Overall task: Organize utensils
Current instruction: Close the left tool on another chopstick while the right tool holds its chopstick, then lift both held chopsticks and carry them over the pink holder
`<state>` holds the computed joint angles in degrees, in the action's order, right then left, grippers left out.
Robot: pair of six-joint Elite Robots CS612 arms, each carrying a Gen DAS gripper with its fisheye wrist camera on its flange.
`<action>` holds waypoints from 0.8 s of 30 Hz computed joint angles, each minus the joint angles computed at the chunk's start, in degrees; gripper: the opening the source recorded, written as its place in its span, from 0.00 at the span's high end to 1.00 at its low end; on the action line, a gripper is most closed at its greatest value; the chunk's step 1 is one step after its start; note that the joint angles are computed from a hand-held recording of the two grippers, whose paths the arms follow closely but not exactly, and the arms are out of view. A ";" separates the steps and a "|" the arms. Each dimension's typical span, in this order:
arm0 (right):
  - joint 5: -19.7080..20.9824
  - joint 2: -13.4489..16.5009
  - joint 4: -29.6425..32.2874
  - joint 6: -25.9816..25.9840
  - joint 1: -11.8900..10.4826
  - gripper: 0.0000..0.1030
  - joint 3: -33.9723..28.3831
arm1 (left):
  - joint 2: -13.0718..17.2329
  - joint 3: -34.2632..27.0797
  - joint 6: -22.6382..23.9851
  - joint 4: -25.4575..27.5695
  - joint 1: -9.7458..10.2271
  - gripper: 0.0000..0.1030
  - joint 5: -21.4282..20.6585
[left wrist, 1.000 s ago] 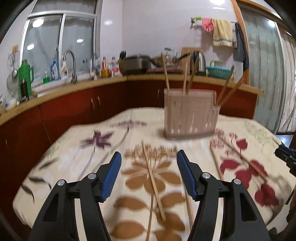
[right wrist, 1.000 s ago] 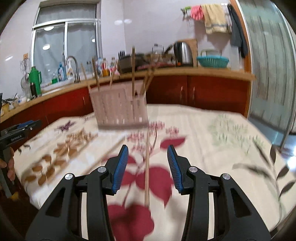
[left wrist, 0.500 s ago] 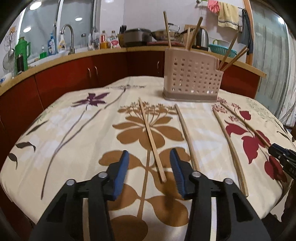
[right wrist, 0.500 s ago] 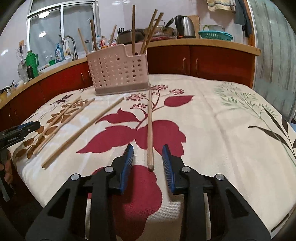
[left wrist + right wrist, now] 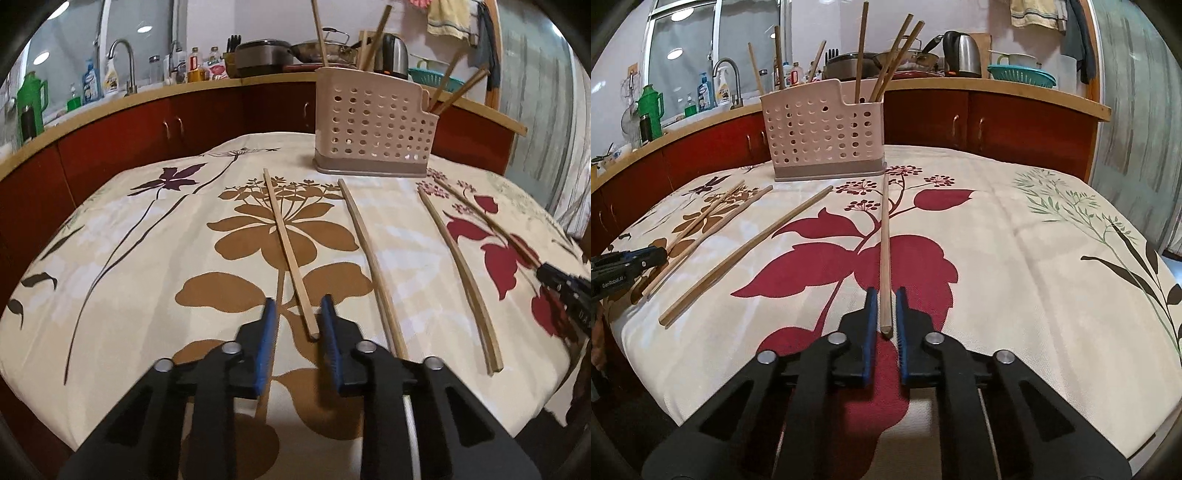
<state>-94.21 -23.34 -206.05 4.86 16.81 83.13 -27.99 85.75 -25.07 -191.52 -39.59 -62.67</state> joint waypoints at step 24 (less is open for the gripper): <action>-0.34 -2.11 -5.93 -0.04 0.25 0.94 2.62 | -1.97 3.46 3.54 -5.79 -0.55 0.94 4.22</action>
<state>-94.55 -25.45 -211.98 4.81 17.06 85.75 -29.96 89.21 -21.53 -197.32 -40.13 -58.45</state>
